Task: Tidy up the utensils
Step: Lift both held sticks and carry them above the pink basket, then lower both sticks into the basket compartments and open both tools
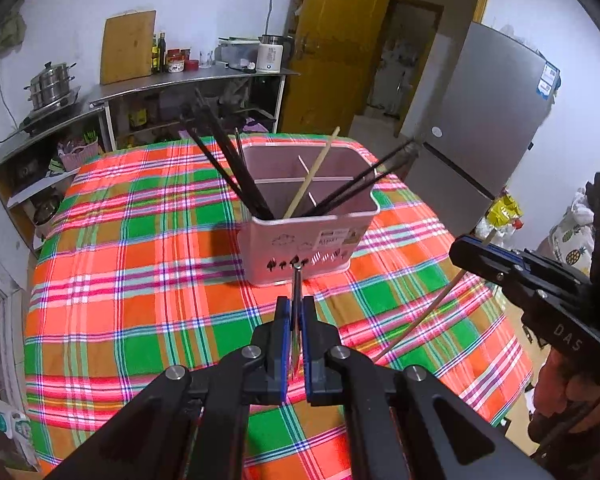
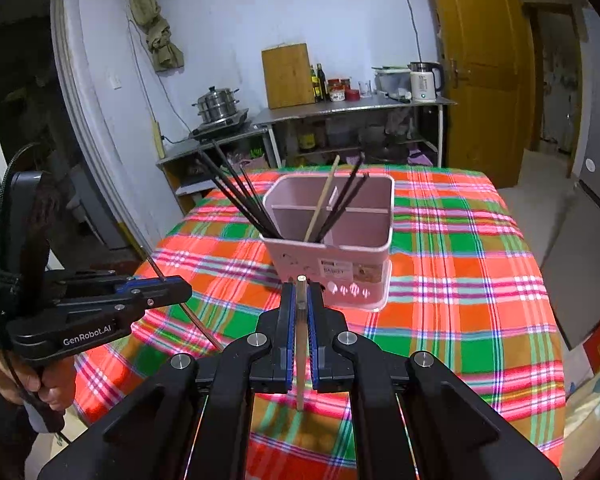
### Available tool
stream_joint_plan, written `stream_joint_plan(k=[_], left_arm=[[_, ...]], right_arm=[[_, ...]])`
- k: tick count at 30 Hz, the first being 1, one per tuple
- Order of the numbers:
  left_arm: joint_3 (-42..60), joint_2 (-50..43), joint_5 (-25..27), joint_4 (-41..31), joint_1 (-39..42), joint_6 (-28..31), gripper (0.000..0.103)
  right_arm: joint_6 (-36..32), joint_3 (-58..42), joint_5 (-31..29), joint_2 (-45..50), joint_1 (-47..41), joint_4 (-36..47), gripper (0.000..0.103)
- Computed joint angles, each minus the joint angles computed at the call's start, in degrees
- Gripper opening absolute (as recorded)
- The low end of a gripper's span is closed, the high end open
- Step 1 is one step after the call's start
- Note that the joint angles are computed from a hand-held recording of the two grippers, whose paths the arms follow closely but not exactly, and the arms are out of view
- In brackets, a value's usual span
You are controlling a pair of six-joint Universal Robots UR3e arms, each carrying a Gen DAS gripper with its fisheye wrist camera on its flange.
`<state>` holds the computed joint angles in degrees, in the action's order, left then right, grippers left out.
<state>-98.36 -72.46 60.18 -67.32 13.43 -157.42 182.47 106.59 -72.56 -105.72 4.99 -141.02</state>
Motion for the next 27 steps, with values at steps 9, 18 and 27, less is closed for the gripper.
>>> stream_joint_plan(k=[9, 18, 27], left_arm=[[14.40, -7.35, -1.93, -2.62, 0.08, -3.30, 0.005], [33.19, -18.93, -3.06, -2.97, -0.83, -9.76, 0.005], [43.16, -29.16, -1.09, 0.21, -3.79, -14.35, 0.005]], right_arm=[[1.09, -8.14, -0.82, 5.57, 1.49, -2.94, 0.005], [3.40, -21.39, -2.30, 13.89, 1.88, -4.67, 0.005], [4.89, -29.63, -5.40, 22.18, 3.05, -8.06, 0.005]])
